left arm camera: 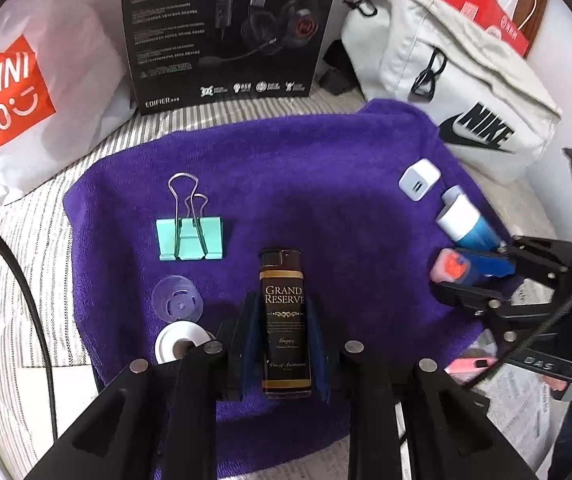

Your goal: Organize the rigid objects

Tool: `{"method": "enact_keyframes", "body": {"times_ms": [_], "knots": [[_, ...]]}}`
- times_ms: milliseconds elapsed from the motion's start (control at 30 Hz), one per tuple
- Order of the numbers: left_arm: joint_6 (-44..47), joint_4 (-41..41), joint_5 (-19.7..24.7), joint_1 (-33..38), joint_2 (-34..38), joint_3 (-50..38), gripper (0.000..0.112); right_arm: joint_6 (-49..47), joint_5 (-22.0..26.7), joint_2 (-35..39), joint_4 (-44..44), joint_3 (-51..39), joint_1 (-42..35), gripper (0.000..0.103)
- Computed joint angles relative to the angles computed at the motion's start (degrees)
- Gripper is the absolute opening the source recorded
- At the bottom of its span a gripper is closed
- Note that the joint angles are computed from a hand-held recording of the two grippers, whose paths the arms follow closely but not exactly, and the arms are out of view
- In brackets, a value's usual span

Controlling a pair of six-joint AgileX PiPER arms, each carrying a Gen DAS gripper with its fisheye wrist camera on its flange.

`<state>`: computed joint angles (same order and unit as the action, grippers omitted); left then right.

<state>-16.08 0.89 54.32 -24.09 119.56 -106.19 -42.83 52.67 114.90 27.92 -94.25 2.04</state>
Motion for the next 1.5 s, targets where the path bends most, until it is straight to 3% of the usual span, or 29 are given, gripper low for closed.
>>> {"method": "enact_keyframes", "body": {"times_ms": [700, 1000, 1200, 1333, 1500], "knots": [[-6.1, 8.3, 1.5, -2.1, -0.4, 2.5, 0.024, -1.2, 1.3, 0.6, 0.2, -0.9, -0.3, 0.037], [-5.7, 6.6, 2.3, -2.6, -2.1, 4.3, 0.035, 1.1, 5.4, 1.0, 0.3, -3.0, -1.7, 0.038], [-6.7, 5.3, 1.2, -3.2, -6.0, 7.4, 0.035, 0.0, 5.3, -3.6, 1.9, 1.4, -3.8, 0.038], [-9.1, 7.7, 0.2, -4.8, -10.0, 10.5, 0.047, -2.7, 4.8, -8.6, 3.3, 6.5, -5.7, 0.04], [-13.2, 10.3, -2.2, -5.9, -16.1, 16.8, 0.048, -10.5, 4.1, -16.1, 6.0, 15.8, -7.4, 0.04]]}}
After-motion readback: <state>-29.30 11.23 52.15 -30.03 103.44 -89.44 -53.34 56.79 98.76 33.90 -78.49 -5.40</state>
